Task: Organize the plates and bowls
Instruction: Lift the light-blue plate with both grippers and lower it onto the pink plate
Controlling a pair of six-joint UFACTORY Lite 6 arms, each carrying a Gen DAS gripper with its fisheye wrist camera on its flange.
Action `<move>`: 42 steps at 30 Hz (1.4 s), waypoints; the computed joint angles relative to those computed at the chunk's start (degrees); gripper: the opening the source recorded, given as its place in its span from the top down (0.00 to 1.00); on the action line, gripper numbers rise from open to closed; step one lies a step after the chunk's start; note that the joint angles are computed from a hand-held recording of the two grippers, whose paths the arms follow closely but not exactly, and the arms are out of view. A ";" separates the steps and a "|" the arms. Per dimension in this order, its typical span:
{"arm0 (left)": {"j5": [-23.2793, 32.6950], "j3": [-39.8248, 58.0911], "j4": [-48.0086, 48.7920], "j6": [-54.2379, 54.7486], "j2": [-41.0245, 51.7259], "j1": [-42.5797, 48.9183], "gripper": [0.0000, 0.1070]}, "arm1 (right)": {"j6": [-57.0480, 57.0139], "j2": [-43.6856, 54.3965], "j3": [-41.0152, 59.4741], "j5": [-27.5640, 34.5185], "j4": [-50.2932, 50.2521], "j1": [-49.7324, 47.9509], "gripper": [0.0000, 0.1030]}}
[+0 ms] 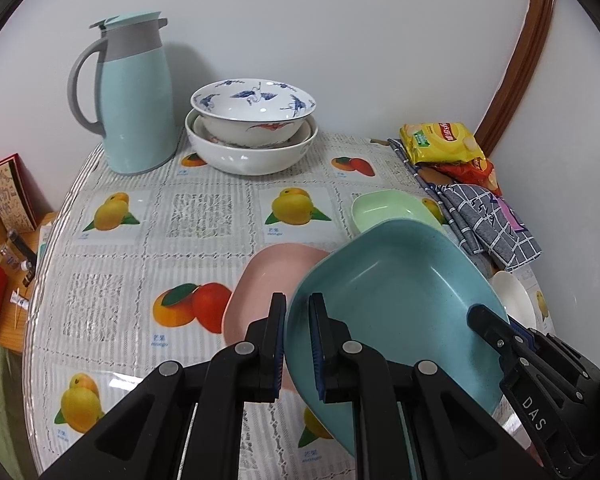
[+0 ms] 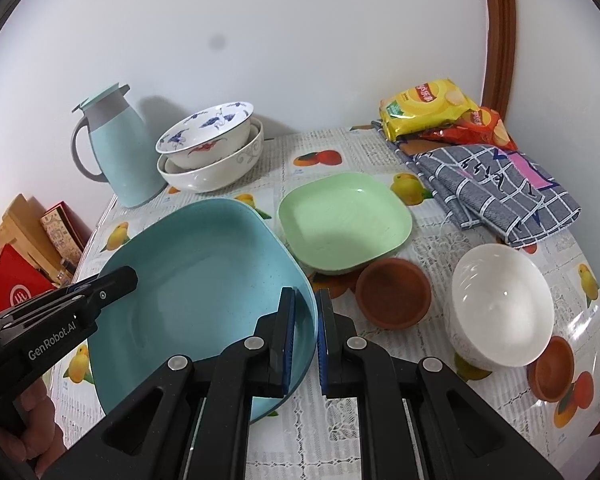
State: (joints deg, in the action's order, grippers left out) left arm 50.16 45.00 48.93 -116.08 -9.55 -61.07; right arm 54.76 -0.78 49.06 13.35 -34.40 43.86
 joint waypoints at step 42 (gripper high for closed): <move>-15.73 -12.12 3.49 -5.06 3.40 14.48 0.89 | -1.12 26.66 15.97 -5.87 -1.44 2.01 0.89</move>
State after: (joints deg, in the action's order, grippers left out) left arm 34.43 32.88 52.42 -121.14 -6.15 -46.59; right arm 53.64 25.88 65.02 7.49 -35.84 45.87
